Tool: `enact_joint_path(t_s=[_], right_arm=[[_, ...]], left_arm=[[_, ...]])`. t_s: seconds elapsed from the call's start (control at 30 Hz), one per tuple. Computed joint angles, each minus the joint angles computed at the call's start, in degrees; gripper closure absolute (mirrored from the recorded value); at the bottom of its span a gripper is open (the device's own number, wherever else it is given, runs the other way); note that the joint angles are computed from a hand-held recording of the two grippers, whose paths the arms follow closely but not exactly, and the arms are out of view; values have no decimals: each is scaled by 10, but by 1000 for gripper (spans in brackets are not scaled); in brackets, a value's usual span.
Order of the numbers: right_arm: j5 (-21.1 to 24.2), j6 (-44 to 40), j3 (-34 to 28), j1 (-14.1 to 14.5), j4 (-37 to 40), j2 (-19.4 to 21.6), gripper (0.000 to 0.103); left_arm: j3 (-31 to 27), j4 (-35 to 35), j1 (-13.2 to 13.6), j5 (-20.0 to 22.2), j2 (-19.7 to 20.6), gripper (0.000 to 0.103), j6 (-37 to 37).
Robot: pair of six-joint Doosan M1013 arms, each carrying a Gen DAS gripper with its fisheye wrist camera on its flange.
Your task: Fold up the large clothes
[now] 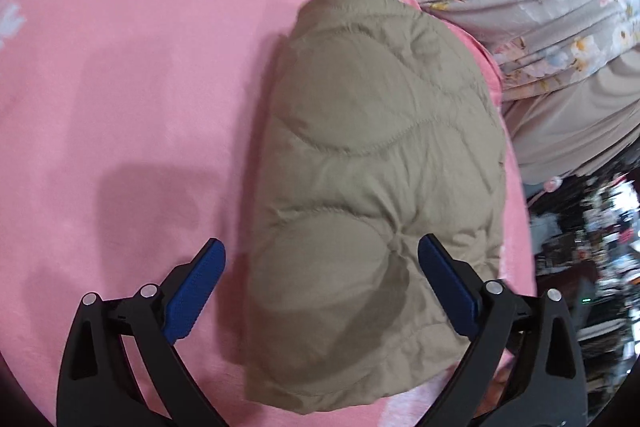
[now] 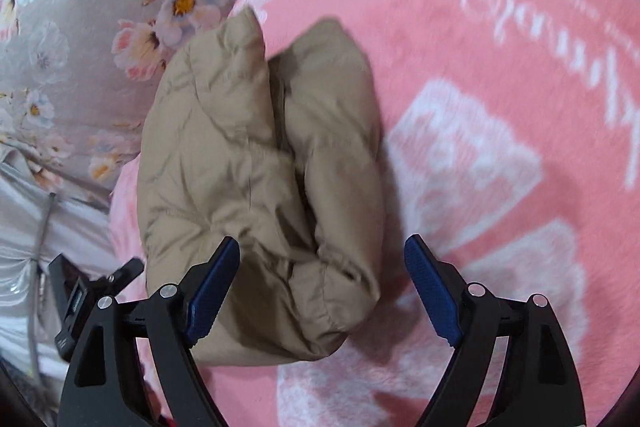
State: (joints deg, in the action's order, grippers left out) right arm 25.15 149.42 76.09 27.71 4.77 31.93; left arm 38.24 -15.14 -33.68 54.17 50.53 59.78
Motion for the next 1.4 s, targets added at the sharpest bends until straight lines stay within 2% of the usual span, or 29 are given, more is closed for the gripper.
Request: enact_joint_path(t_s=[0.03, 0.13, 0.23, 0.33, 0.43, 0.47, 0.7, 0.77, 0.9, 0.97, 1.03, 1.17, 1.33, 1.4], right_arm=[[-3, -23, -1, 0, 25, 3, 19], [-8, -25, -11, 5, 12, 11, 19], [-43, -122, -6, -1, 127, 16, 19], [-50, -185, -17, -3, 179, 26, 19], [-56, -294, -29, -6, 282, 38, 18], [-55, -309, -32, -8, 295, 41, 18], [-51, -295, -71, -5, 267, 64, 16], [-59, -297, -71, -3, 267, 65, 22], [-80, -394, -60, -6, 377, 63, 40], [-95, -430, -53, -6, 417, 60, 53], [-103, -420, -50, -4, 402, 57, 58], [-116, -365, -51, 1, 326, 50, 65], [-129, -282, -48, 7, 224, 38, 67], [-132, -271, -45, 9, 207, 32, 68]], left_arm=[[-1, -12, 1, 3, 3, 8, 3], [-15, -35, 2, 12, 15, 7, 16], [-22, -43, 1, 12, 21, 5, 27], [-35, -47, 2, 18, 30, 5, 35], [-50, -49, 3, 21, 38, 5, 37], [-54, -48, 3, 21, 41, 5, 36], [-67, -31, 1, 12, 51, 5, 32], [-73, -19, 0, 14, 53, 5, 33], [-80, 3, -5, 16, 54, 5, 51], [-77, 20, -8, 13, 50, 11, 68], [-73, 38, -11, 6, 44, 21, 81], [-59, 47, -13, -17, 29, 34, 110], [-55, 40, -15, -32, 21, 39, 133], [-41, 35, -15, -38, 11, 40, 141]])
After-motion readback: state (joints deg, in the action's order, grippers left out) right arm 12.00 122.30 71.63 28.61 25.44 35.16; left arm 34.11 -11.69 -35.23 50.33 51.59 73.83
